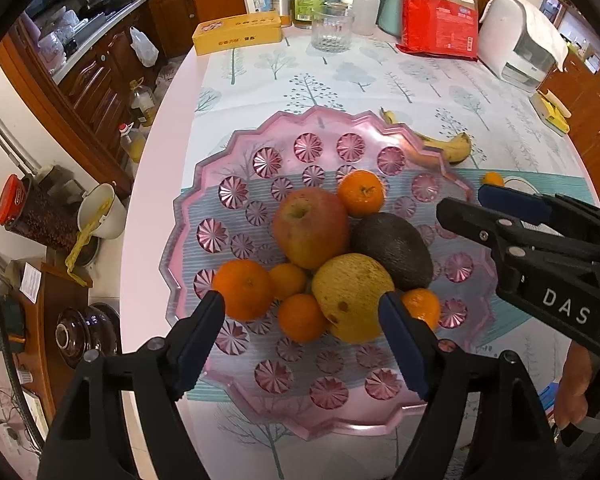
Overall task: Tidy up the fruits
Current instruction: 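Withdraw both tools from the bowl toward the remaining plums and orange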
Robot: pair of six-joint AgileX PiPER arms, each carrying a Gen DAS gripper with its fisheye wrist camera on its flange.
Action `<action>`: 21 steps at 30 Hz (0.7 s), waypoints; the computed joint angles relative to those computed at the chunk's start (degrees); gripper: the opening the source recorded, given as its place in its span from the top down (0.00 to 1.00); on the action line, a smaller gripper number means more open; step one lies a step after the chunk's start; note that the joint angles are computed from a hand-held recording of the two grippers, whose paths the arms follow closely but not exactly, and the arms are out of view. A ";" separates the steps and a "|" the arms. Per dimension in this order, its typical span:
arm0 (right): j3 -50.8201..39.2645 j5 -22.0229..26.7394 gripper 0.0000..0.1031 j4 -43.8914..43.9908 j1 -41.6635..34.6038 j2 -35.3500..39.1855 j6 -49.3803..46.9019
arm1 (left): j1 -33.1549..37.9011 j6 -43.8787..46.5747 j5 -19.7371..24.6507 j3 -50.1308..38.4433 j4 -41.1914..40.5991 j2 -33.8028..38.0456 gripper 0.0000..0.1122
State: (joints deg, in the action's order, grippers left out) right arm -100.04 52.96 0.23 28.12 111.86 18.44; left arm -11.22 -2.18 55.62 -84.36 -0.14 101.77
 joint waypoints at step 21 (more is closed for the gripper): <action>27.98 -6.38 0.52 -1.35 -6.62 -25.03 1.80 | -14.31 -8.12 0.85 -1.13 4.80 -3.72 0.29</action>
